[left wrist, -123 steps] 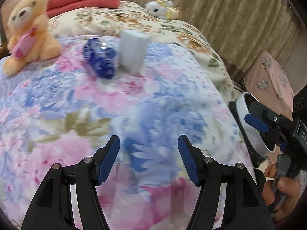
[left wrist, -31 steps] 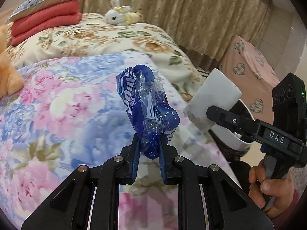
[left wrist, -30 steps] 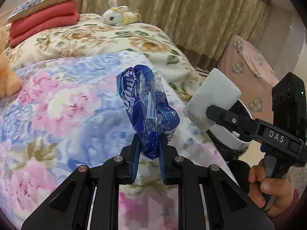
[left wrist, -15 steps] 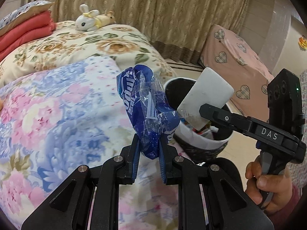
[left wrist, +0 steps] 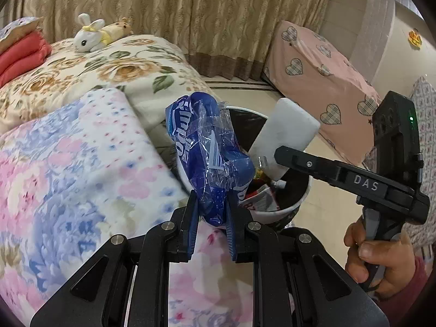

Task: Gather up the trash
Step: 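Carry the blue wrapper and white foam block over the trash bin, then open both tools to drop the wrapper and foam block into the bin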

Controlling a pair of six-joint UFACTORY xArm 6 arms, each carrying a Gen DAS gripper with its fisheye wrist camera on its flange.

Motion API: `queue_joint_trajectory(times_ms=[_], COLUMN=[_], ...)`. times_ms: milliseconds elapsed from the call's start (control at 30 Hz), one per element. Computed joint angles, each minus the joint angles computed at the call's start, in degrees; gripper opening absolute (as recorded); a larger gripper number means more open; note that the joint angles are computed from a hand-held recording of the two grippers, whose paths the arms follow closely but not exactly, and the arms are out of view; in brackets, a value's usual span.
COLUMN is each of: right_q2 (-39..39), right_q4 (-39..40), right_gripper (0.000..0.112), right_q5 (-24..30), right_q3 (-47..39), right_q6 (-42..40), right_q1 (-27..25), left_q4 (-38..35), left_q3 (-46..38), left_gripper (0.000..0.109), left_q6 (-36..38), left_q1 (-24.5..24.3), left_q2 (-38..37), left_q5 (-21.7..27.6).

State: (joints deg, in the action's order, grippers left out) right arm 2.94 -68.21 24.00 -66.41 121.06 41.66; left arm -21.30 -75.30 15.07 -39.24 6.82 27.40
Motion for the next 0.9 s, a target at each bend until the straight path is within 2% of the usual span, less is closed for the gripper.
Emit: queue_joint_trajectory(times_ms=[467,600,767,833,900], right_q2=[-1.21,-1.16,-1.16,-1.24,-1.40], right_q4=[4.33,6.41,6.73,6.39,5.14], right_gripper=[0.030,0.035,0.040,0.051,0.057], right_q5=[-0.92,-2.57,-2.99,-2.80,-2.89], right_q3=[2.43,3.02,3.15,3.20,3.38], right_q6=[-3.12,-4.59,-4.42,-3.78,-2.16], right_q1=[-2.41,-3.32,-3.73,-3.70,-3.64], left_q4=[1.59,2.38,2.09,1.99,2.36], left_q3=[-6.80,-7.54,-7.62,-6.99,-5.75], left_gripper=[0.016,0.018,0.035,0.041,0.042], left_q6=[-1.02,-2.07,-2.53,-2.46,-2.61], left_q1=[-1.79,-1.97,-1.89,-1.80,-1.70], left_q2=[5.33,5.86,5.90,5.46,4.67], left_q5=[3.87,4.11,3.69,3.07,2.16])
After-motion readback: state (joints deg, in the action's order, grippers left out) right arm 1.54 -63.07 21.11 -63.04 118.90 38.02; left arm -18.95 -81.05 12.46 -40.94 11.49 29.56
